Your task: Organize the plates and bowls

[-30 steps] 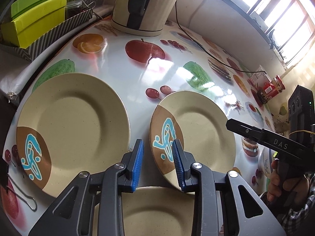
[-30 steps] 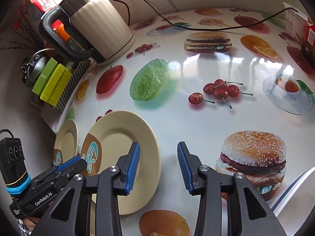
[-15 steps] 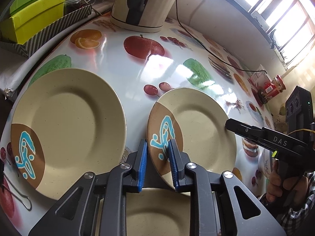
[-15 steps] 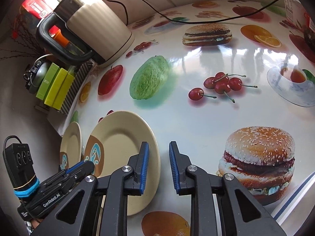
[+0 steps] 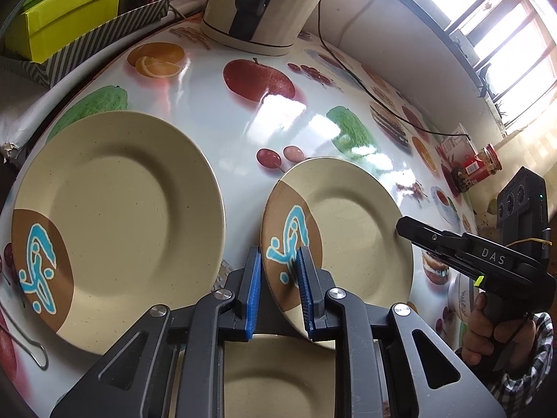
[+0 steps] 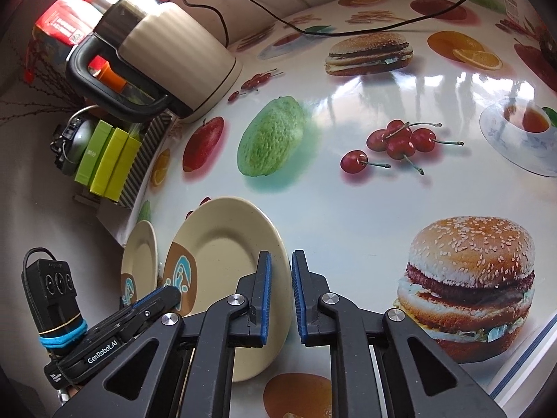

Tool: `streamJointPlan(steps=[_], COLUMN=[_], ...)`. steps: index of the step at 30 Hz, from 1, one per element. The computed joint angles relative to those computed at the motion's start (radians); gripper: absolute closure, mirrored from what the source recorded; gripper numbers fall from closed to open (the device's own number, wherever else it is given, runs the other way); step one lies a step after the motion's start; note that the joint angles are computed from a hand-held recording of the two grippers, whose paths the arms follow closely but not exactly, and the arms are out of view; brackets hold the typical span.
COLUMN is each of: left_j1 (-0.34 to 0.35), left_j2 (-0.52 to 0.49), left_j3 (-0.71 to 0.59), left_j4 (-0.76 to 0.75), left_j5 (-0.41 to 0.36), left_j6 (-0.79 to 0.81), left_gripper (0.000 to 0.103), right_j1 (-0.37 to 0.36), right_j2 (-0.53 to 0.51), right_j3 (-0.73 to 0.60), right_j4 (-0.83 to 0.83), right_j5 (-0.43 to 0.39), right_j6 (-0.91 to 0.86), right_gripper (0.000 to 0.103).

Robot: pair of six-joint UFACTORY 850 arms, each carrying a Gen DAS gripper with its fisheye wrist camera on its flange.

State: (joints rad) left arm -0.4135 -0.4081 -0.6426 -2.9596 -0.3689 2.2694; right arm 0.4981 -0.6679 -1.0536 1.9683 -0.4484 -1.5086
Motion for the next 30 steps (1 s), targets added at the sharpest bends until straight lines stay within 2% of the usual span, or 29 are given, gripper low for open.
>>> streamJointPlan(steps=[17,30], left_j1=[-0.008,-0.010], left_j2=[0.011,0.070], left_j3=[0.004,0.049], left_j4=[-0.048,-0.087], left_j5=[0.003,-0.005], left_j6=[0.046,0.084], left_gripper=[0.083,0.083], right_j1=[0.003,0.018], right_j2=[0.010,0.056], right_j3=[0.011,0.042], right_j4=[0.024,0.055], right_j5=[0.003,0.005], right_j6=[-0.021,-0.054], right_gripper=[0.090,0.090])
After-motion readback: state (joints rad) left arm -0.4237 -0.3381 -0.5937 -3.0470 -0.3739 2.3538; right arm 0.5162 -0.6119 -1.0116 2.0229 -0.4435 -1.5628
